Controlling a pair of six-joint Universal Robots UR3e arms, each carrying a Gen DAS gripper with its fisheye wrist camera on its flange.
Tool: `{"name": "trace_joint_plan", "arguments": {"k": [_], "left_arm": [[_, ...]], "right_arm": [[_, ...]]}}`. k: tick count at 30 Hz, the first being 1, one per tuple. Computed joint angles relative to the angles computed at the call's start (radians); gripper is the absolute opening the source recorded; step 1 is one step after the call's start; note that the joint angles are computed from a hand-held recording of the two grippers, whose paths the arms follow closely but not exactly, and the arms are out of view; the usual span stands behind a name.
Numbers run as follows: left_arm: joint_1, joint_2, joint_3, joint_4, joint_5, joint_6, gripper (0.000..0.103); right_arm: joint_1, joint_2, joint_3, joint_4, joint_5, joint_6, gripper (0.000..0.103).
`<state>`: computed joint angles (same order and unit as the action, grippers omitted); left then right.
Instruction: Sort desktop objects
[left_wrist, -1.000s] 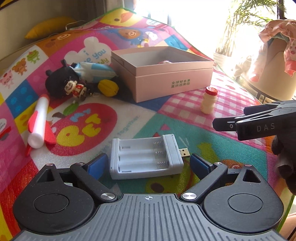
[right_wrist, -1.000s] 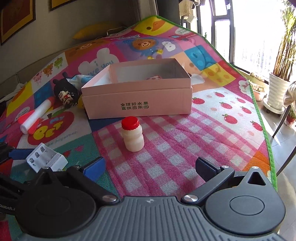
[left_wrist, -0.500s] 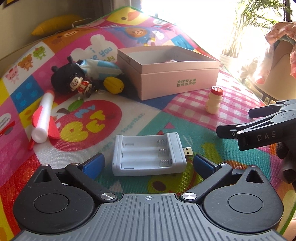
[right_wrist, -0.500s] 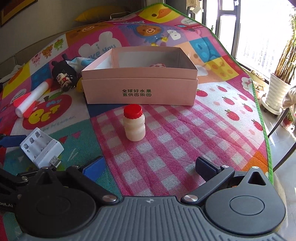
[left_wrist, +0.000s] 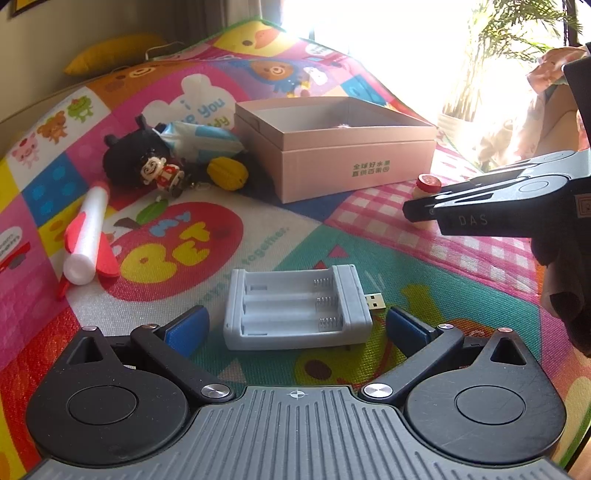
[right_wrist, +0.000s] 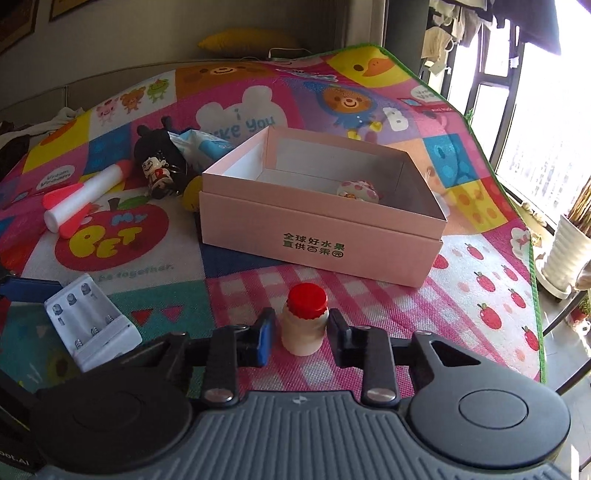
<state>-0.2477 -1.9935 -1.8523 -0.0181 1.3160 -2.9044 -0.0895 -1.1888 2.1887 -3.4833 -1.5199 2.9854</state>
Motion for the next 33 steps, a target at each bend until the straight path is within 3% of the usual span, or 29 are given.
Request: {"name": "trace_joint_plan", "arguments": {"k": [11, 21, 25, 29, 33], "left_arm": [[-0.056, -0.047, 0.129, -0.103, 0.078, -0.056, 0.103], [-0.085, -0.052, 0.129, -0.086, 0.127, -0.096, 0.103], [-0.086, -0.023, 0.098, -0.077, 0.122, -0.078, 0.094], [-0.093, 0.027, 0.059, -0.071, 0.149, -0.059, 0.094], [-0.078, 0.112, 0.03, -0.068, 0.118, -0.016, 0.094]], "right_arm": [[-0.015, -0.073, 0.147, -0.087, 0.007, -0.006, 0.025], [-0.045, -0.18, 0.26, -0.076, 0.041, -0.021, 0.025], [-0.067, -0.264, 0.319, -0.068, 0.069, -0.044, 0.025], [-0.113, -0.396, 0.364, 0.027, 0.116, -0.06, 0.025], [-0.249, -0.665, 0.382, 0.315, 0.28, -0.124, 0.025]]}}
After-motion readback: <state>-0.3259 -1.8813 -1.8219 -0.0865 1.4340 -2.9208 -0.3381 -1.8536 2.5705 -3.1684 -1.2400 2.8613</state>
